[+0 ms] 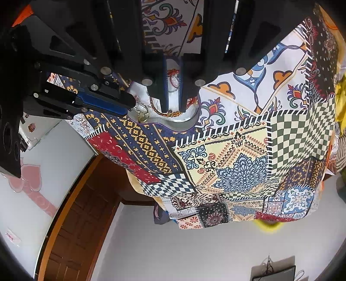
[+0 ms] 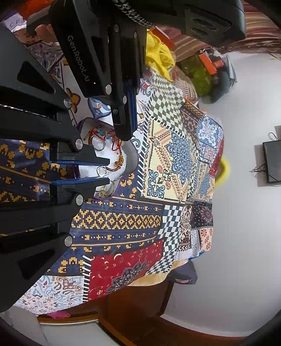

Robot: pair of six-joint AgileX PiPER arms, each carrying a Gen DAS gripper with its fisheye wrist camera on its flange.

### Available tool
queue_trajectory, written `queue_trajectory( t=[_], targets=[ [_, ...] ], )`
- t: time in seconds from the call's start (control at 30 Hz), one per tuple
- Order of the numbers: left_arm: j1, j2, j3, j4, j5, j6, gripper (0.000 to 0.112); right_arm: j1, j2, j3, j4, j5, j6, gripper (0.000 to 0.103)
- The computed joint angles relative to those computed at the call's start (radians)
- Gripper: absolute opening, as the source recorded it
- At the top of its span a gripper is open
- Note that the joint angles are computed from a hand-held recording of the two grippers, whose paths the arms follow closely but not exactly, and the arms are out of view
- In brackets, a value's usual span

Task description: Organize jewelry

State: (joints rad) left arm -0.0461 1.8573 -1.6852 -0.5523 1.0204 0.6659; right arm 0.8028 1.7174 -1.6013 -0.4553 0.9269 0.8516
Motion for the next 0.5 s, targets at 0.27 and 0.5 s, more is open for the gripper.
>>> queue_trajectory(
  t=[0.27, 0.5],
  targets=[
    [0.015, -0.046, 0.038, 0.014, -0.055, 0.002, 0.010, 0.009, 0.028, -0.038, 0.012, 0.031, -0.043, 0.009],
    [0.058, -0.082, 0.038, -0.006, -0.050, -0.015, 0.024, 0.033, 0.021, -0.067, -0.037, 0.080, -0.013, 0.027]
  ],
)
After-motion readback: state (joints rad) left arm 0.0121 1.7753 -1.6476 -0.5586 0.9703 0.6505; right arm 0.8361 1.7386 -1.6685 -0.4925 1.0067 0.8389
